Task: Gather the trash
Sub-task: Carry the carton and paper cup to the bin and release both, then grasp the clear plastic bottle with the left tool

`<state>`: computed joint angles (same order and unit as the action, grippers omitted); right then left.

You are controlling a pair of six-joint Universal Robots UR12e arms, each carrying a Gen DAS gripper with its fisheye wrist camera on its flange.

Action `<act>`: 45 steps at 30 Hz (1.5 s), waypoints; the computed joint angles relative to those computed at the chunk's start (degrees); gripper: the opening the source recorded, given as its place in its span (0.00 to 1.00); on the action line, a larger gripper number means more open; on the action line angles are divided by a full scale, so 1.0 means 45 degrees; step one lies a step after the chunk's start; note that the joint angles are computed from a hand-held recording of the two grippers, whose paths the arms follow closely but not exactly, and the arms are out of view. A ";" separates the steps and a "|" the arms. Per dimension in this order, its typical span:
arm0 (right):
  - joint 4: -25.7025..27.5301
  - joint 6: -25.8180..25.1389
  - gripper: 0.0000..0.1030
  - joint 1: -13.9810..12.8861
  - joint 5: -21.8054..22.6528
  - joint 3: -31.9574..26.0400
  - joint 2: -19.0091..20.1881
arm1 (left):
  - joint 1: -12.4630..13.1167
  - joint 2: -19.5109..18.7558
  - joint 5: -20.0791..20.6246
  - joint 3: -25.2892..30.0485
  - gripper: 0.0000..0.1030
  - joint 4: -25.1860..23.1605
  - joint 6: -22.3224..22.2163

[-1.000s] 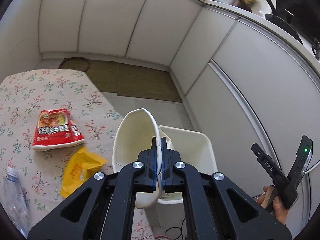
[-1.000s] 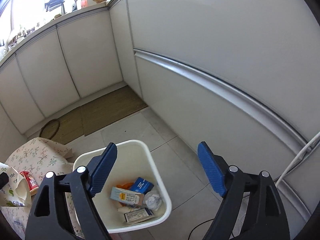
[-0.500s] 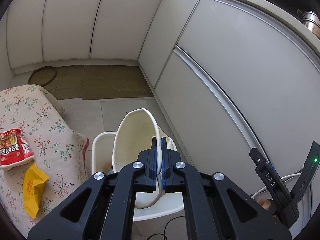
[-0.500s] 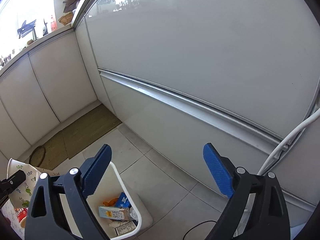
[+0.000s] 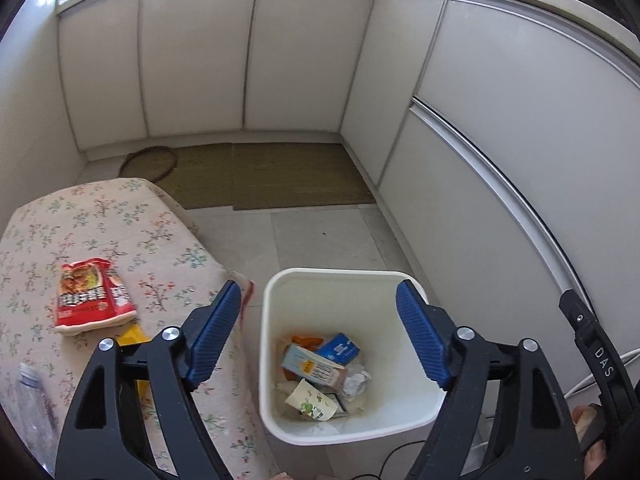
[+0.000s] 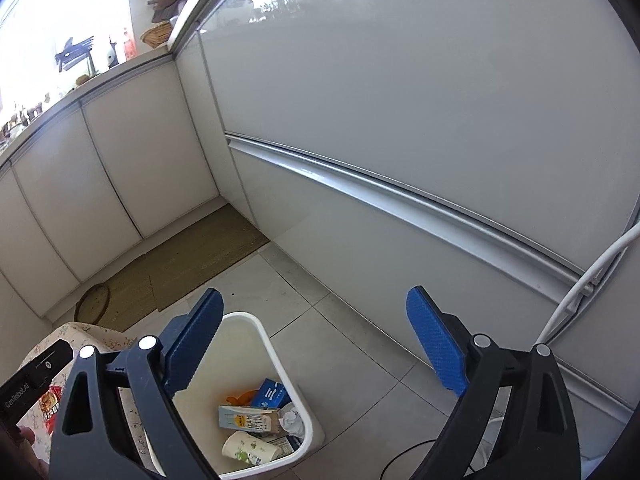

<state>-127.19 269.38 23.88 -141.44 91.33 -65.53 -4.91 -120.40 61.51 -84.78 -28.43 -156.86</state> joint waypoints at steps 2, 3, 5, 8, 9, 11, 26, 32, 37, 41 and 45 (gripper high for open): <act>-0.0287 -0.0601 0.88 0.0085 -0.0092 -0.0298 0.0234 | 0.0145 0.0092 0.0390 -0.0201 0.83 0.0766 -0.0167; -0.0624 -0.1076 0.90 0.0145 -0.0083 -0.0496 0.0403 | 0.0233 0.0123 0.0570 -0.0262 0.84 0.1045 -0.0226; -0.1274 -0.1975 0.91 0.0246 0.0012 -0.0908 0.0745 | 0.0421 0.0158 0.0823 -0.0251 0.86 0.1178 -0.0264; -0.1976 -0.3552 0.92 0.0431 0.0213 -0.1715 0.1353 | 0.0780 0.0225 0.1196 -0.0278 0.89 0.1214 -0.0466; -0.2291 -0.4216 0.92 0.0519 0.0294 -0.2050 0.1611 | 0.0869 0.0231 0.1188 -0.0283 0.89 0.1221 -0.0622; -0.2496 -0.5143 0.92 0.0695 0.0334 -0.2721 0.2078 | 0.1114 0.0248 0.1473 -0.0289 0.90 0.1289 -0.0725; -0.2863 -0.9817 0.92 0.1548 0.2048 -0.6898 0.4640 | 0.2793 0.0281 0.3448 -0.0249 0.91 0.0931 -0.1200; -0.2244 -1.0849 0.92 0.1723 0.2892 -0.8256 0.5442 | 0.3256 -0.0051 0.4132 0.0177 0.92 -0.0164 -0.1522; -0.1583 -1.0959 0.92 0.1651 0.4280 -0.9018 0.5832 | 0.3398 -0.0577 0.5194 0.0819 0.92 -0.1453 -0.1196; -0.1370 -1.0857 0.92 0.1551 0.5378 -0.9519 0.6099 | 0.3543 -0.1109 0.5208 0.1664 0.92 -0.3606 -0.0826; -0.1397 -1.0286 0.92 0.1376 0.6334 -0.9661 0.6185 | 0.3630 -0.1646 0.4977 0.2468 0.92 -0.5699 -0.0676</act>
